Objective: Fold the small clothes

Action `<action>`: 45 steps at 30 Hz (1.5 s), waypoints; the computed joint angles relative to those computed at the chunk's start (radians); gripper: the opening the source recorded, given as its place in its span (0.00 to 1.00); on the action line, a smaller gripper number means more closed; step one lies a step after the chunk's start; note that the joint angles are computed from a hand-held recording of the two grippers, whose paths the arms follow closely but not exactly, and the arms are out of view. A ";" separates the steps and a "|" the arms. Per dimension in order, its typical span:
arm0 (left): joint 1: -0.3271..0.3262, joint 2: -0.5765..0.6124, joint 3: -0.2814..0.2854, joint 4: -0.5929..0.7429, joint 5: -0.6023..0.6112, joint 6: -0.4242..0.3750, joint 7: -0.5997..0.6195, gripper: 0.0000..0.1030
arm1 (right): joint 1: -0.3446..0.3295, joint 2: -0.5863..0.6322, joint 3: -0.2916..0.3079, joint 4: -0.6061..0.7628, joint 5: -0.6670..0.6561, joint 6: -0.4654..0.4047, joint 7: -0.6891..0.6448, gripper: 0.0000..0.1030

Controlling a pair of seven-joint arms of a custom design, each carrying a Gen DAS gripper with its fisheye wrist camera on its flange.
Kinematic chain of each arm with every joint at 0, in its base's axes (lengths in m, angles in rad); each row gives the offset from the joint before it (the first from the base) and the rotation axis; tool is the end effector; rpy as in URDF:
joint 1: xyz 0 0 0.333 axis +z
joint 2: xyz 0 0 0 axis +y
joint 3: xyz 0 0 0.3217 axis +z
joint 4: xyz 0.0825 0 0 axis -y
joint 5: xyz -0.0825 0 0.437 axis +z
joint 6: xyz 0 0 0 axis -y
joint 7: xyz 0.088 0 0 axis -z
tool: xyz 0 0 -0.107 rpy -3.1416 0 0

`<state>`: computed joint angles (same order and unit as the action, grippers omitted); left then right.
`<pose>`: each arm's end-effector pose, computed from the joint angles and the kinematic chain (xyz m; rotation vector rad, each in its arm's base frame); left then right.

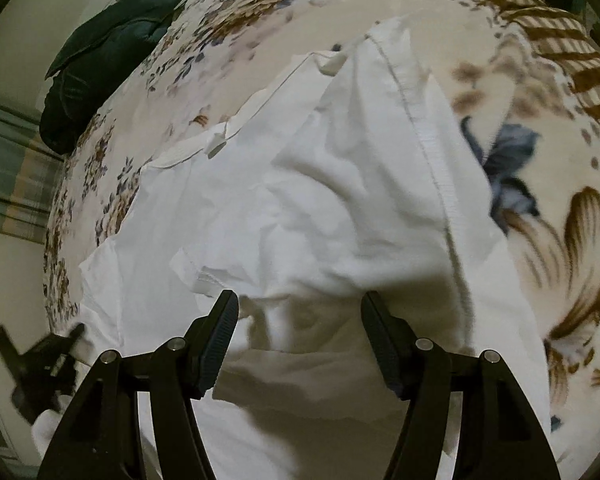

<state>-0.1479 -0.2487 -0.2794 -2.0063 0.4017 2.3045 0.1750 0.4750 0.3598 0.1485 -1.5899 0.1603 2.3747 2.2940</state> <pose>0.5246 -0.2459 0.6155 -2.4569 1.0428 -0.7945 0.6165 0.4286 0.4616 -1.6913 2.0939 0.1846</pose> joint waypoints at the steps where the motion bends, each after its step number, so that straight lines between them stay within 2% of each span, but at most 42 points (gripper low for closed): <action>1: -0.010 0.031 -0.011 0.045 0.015 0.001 0.036 0.02 | 0.002 -0.004 -0.003 -0.003 -0.005 0.001 0.007 0.65; 4: -0.067 0.146 -0.033 0.175 0.016 0.011 0.158 0.02 | -0.003 -0.053 -0.010 -0.059 -0.014 0.010 0.023 0.65; 5: -0.092 0.198 -0.035 0.217 -0.015 0.027 0.208 0.02 | -0.007 -0.077 -0.013 -0.087 -0.016 0.011 0.029 0.65; 8: -0.149 0.338 -0.028 0.330 -0.125 -0.009 0.344 0.05 | -0.023 -0.139 -0.016 -0.159 -0.011 0.006 0.040 0.65; 11: -0.181 0.453 -0.025 0.452 -0.293 -0.139 0.490 0.06 | -0.040 -0.179 -0.016 -0.202 0.008 -0.013 0.036 0.65; 12: -0.192 0.462 -0.017 0.466 -0.309 -0.161 0.496 0.06 | -0.049 -0.198 -0.016 -0.222 0.018 -0.016 0.023 0.65; 13: -0.200 0.443 -0.008 0.448 -0.318 -0.150 0.484 0.14 | -0.053 -0.205 -0.015 -0.229 0.026 -0.017 0.014 0.65; 14: -0.194 0.410 -0.003 0.409 -0.357 -0.106 0.495 0.31 | -0.061 -0.222 -0.015 -0.242 0.041 -0.018 -0.008 0.65; 15: -0.194 0.395 0.004 0.401 -0.368 -0.101 0.490 0.43 | -0.066 -0.231 -0.015 -0.248 0.051 -0.019 -0.024 0.67; 16: -0.195 0.378 0.009 0.391 -0.372 -0.098 0.479 0.69 | -0.069 -0.234 -0.015 -0.248 0.055 -0.019 -0.033 0.68; 17: -0.188 0.347 0.016 0.367 -0.381 -0.082 0.478 0.84 | -0.072 -0.238 -0.015 -0.248 0.063 -0.018 -0.050 0.73; 19: -0.182 0.309 0.024 0.343 -0.368 -0.090 0.472 0.84 | -0.078 -0.236 -0.015 -0.230 0.071 -0.042 -0.084 0.78; 24: -0.153 0.148 0.031 0.229 -0.300 -0.254 0.492 0.84 | -0.083 -0.239 -0.013 -0.196 0.095 -0.126 -0.127 0.78; 26: -0.148 0.077 0.031 0.144 -0.352 -0.312 0.495 0.84 | -0.084 -0.278 -0.013 -0.228 0.100 -0.166 -0.151 0.78; 30: -0.161 -0.032 0.031 -0.014 -0.502 -0.375 0.526 0.84 | -0.084 -0.368 -0.017 -0.328 0.119 -0.269 -0.192 0.78; 34: -0.179 -0.035 -0.017 -0.051 -0.462 -0.456 0.516 0.84 | -0.075 -0.450 -0.019 -0.441 0.193 -0.343 -0.245 0.78; 37: -0.179 -0.037 -0.030 -0.061 -0.414 -0.491 0.465 0.84 | -0.053 -0.460 -0.002 -0.461 0.143 -0.374 -0.294 0.78; 41: -0.163 -0.087 -0.014 -0.093 -0.406 -0.529 0.398 0.84 | -0.043 -0.464 0.025 -0.467 -0.126 -0.448 -0.175 0.73; 43: -0.162 -0.095 -0.003 -0.092 -0.431 -0.540 0.402 0.84 | -0.058 -0.499 0.008 -0.501 -0.138 -0.451 -0.106 0.73; 45: -0.162 -0.100 0.006 -0.070 -0.468 -0.550 0.405 0.84 | -0.065 -0.511 -0.007 -0.509 -0.103 -0.463 -0.115 0.73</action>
